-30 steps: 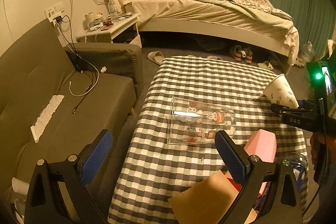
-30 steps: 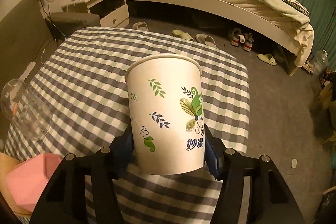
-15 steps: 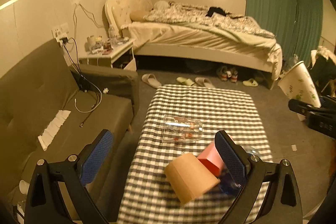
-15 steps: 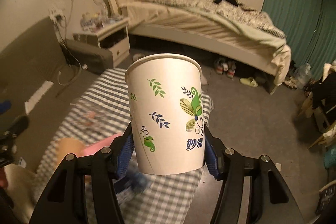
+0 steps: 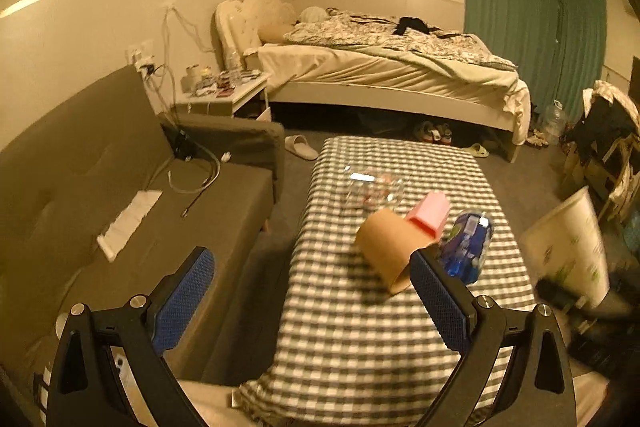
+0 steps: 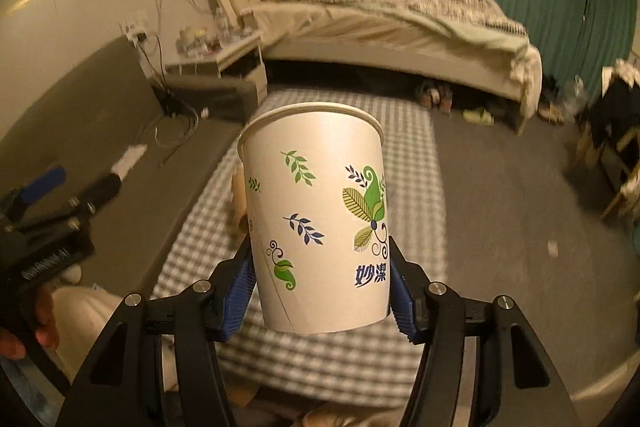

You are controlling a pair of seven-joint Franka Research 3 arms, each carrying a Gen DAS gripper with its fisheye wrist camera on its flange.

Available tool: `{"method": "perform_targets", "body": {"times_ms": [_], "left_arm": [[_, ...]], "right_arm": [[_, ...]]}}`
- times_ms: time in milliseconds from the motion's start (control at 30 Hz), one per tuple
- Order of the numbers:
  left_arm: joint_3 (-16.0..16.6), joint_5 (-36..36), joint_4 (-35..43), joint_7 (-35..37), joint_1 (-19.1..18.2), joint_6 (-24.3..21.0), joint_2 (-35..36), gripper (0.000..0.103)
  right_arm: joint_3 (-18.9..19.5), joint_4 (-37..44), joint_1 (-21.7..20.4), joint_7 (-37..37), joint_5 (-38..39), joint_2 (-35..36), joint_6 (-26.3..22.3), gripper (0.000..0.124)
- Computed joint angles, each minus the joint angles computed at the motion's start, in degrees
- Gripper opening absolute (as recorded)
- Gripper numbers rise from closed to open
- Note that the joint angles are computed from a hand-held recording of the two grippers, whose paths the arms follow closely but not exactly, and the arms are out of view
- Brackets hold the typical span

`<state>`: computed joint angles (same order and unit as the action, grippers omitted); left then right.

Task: Flip cup upside down
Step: 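Lift the white cup upright with the right tool toward the left tool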

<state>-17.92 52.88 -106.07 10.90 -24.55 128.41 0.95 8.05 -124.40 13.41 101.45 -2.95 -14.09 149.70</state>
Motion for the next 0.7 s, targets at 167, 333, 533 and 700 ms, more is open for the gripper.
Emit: {"method": "perform_targets", "body": {"times_ms": [167,333,533,700], "left_arm": [[-0.1,0.2,-5.8,-4.1,0.5,2.8,-2.2,0.101],[-0.4,0.6,-7.9,-4.5,1.0,3.6,-2.1,0.101],[0.0,-0.4,-9.0,-4.2,1.5,3.9,-1.7,0.101],[0.3,-1.6,-8.1,-2.4,1.7,4.6,0.1,0.101]], "right_arm": [[2.4,-4.6,0.1,7.7,-2.3,1.8,1.4,0.059],[2.5,-5.0,0.6,14.3,-7.5,5.9,2.1,0.059],[0.5,-3.6,2.7,16.5,-10.1,10.4,2.3,0.059],[-0.9,-3.2,4.3,16.0,-10.6,13.2,2.5,0.059]]}}
